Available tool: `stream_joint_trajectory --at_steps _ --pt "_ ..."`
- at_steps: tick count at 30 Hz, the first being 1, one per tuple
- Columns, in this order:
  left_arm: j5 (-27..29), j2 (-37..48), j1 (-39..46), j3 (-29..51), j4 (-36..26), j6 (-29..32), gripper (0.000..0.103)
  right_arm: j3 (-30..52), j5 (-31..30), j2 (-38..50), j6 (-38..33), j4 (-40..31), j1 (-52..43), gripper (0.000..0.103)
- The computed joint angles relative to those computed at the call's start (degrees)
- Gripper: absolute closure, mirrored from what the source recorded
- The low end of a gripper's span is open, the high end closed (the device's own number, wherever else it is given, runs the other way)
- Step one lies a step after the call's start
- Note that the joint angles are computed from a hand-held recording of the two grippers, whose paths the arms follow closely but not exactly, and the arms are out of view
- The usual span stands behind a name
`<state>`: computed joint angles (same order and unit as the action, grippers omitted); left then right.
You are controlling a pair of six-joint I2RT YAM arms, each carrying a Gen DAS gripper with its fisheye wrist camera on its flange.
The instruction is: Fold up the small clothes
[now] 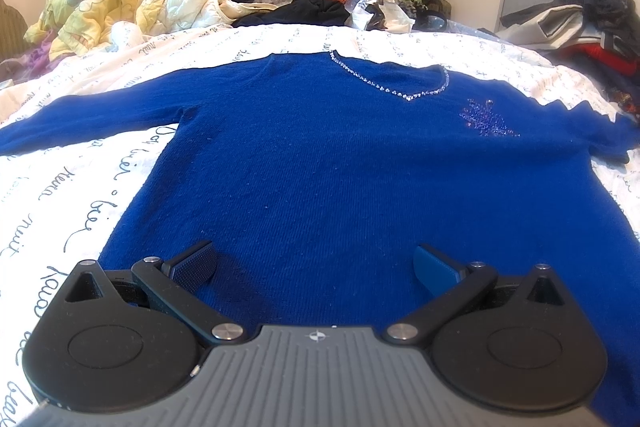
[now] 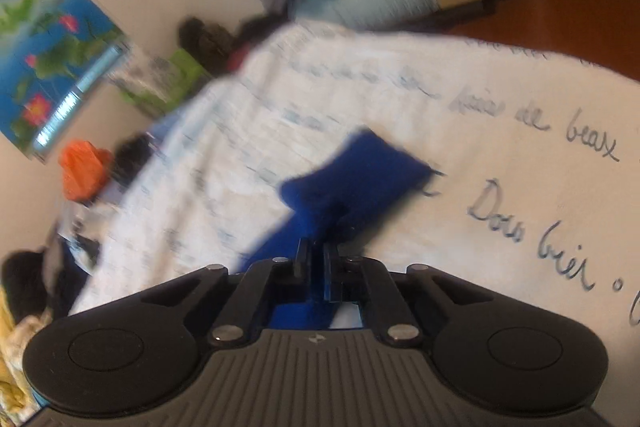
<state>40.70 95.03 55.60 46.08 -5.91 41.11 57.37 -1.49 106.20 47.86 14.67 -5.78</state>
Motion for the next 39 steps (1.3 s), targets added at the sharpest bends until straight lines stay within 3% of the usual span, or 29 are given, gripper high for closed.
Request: stream_joint_trajectory --at_steps 5,9,10,12,14,18,20,21,23,24,26,28,30,31,32,34,37,39 --pt "2.0 0.4 0.3 0.6 -0.8 -1.5 0.0 -2.4 5.3 -10.1 -4.8 6.8 15.0 0.098" --pt "2.2 0.1 0.2 0.5 -1.0 -1.7 0.0 9.4 4.0 -2.6 -9.3 8.4 33.0 0.093" --pt "1.3 0.0 0.2 0.2 -0.4 -0.9 0.0 14.4 2.3 1.5 -10.5 6.8 36.6 0.084" --pt "1.0 0.0 0.2 0.2 -0.4 0.0 0.0 24.3 -0.4 10.3 -12.6 1.2 41.8 0.014" --pt "2.5 0.7 1.0 1.7 -2.9 1.3 0.0 26.3 5.0 13.8 -10.8 -1.6 46.1 0.014" --pt "9.0 2.2 3.9 7.9 -11.1 4.8 0.0 10.9 9.3 9.1 -10.4 9.1 49.8 0.014" --pt "12.3 3.6 2.6 13.4 -13.6 0.4 0.0 3.6 15.3 6.0 -14.0 11.9 51.7 0.014" --pt "13.6 3.5 1.5 14.0 -10.6 -3.0 0.0 1.2 18.3 5.2 -15.1 12.4 52.4 0.014" --pt "11.4 5.5 -3.6 18.6 -6.5 -12.5 0.001 -2.0 21.1 4.4 -14.7 12.6 52.9 0.014" --pt "8.4 8.4 -6.3 22.6 -7.4 -15.8 0.003 -2.8 21.1 4.4 -13.1 12.3 52.5 0.014" --pt "1.0 15.3 -11.6 31.7 -8.3 -22.2 0.017 -4.0 19.5 4.1 -9.4 13.7 51.7 0.014" --pt "-11.2 23.3 -16.6 41.1 -12.0 -23.1 0.029 -3.6 19.6 5.2 -8.5 14.7 51.4 0.014" --pt "-18.6 28.5 -19.4 48.3 -16.3 -23.7 0.037 -2.4 19.1 5.6 -6.8 12.9 51.3 0.014" --pt "-21.2 29.4 -20.5 48.3 -14.4 -23.2 0.043 -2.6 19.2 5.6 -7.0 13.5 51.3 0.014" --pt "-22.2 29.0 -21.0 46.4 -11.4 -21.8 0.055 -2.2 19.2 5.9 -7.3 13.6 51.4 0.014" --pt "-20.9 27.0 -21.3 44.6 -11.2 -20.3 0.087 -1.8 18.7 6.2 -7.3 13.5 51.1 0.014" --pt "-18.9 19.9 -20.3 36.2 -1.1 -20.9 0.088 -2.5 17.9 6.4 -6.4 15.1 50.7 0.014" --pt "-17.4 18.7 -18.4 36.7 0.4 -22.8 0.088 -3.3 17.1 6.2 -5.7 16.4 50.3 0.014"
